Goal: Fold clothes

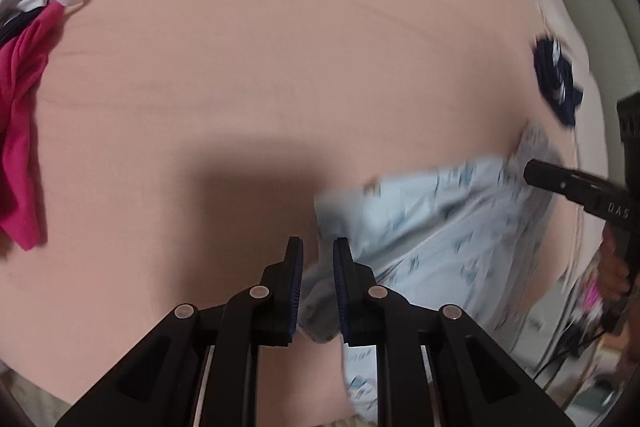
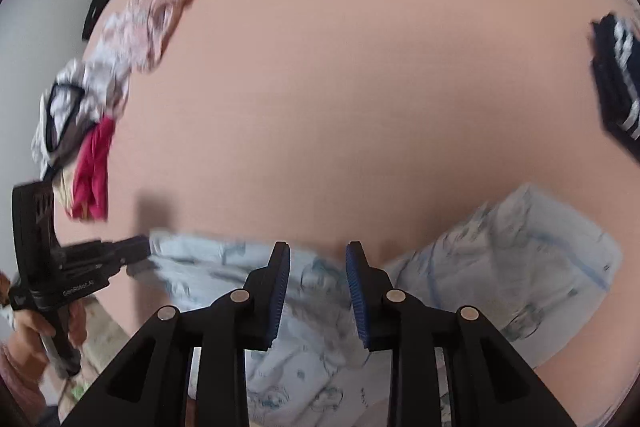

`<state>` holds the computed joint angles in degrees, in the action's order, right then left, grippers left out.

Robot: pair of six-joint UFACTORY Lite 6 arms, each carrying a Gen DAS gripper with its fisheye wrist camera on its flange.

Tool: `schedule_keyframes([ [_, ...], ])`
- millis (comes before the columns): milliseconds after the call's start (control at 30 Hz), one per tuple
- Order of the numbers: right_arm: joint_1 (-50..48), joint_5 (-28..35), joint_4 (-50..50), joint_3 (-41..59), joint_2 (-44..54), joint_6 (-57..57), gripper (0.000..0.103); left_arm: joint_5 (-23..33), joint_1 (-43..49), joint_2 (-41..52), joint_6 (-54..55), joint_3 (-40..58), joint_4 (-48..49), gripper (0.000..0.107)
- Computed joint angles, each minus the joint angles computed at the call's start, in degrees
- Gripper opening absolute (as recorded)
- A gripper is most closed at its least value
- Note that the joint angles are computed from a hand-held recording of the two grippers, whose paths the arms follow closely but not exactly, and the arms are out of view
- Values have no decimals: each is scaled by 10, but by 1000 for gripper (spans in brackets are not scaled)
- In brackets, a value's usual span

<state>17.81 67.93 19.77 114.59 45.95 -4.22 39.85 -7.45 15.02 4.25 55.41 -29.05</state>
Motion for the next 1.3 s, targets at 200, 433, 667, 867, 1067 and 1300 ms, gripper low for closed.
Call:
schedule_keyframes([
  [200, -18, -29, -27, -205, -114, -28, 28, -6, -7, -73, -37, -112, 58, 13],
  [433, -34, -36, -5, -237, -148, -33, 28, -3, 51, -172, 6, -179, 15, 13],
  [667, 11, -22, -31, -217, -134, -34, 23, 19, 58, -306, 38, -250, 31, 46],
  [867, -7, -52, -9, -167, -128, -10, 17, 9, -6, -347, 27, -294, 87, 47],
  [1067, -24, -33, -19, -61, -59, 17, 17, -35, -107, -291, -84, -263, 157, 46],
  [1300, 26, -27, -41, -127, -83, 32, 17, 7, -57, -374, -27, -336, 160, 36],
])
